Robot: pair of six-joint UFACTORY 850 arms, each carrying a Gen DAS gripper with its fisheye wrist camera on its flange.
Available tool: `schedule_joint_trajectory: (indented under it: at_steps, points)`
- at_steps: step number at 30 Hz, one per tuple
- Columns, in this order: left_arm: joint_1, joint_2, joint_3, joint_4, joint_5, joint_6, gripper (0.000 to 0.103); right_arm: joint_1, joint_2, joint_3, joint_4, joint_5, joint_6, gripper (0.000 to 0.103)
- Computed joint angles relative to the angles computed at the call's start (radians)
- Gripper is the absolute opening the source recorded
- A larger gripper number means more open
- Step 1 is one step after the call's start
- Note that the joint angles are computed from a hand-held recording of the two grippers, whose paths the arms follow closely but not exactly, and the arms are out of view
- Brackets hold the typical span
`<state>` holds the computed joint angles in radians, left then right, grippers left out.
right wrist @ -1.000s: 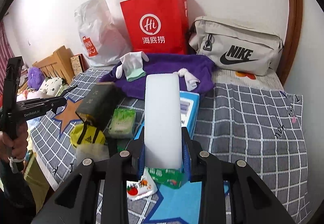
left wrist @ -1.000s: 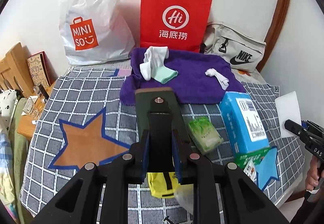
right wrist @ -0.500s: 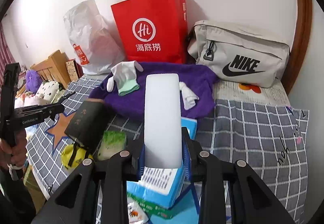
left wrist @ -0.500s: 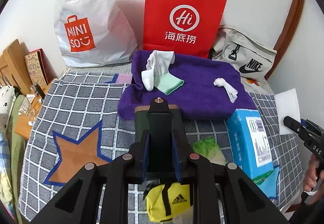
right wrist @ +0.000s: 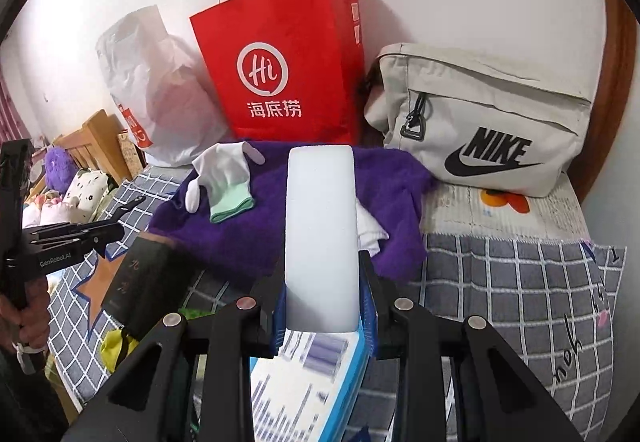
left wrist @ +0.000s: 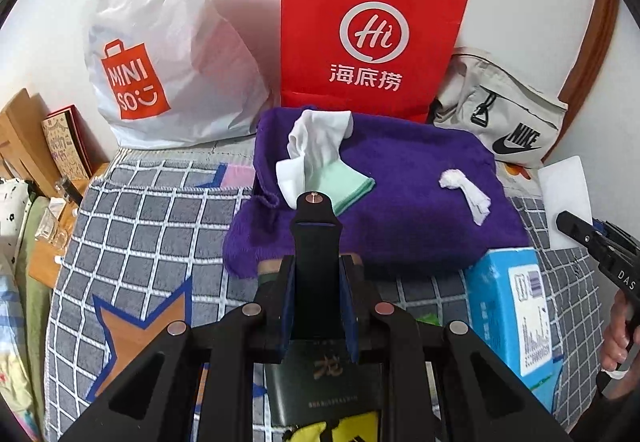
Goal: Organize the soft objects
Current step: 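Carry the foam block with the right tool over the purple towel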
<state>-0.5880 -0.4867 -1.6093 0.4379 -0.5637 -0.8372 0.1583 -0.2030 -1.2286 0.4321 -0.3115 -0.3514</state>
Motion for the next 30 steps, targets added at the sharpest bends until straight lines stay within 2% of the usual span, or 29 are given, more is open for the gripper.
schedule_joint_trajectory:
  at_steps: [20,30]
  points:
    - [0.046,-0.178,-0.224,-0.057,-0.071,0.1,0.02,-0.005,-0.2,-0.201,-0.026,-0.056,-0.013,0.03]
    - [0.055,-0.269,-0.337,-0.082,-0.135,0.142,0.02,-0.007,-0.28,-0.279,-0.046,-0.113,0.003,0.031]
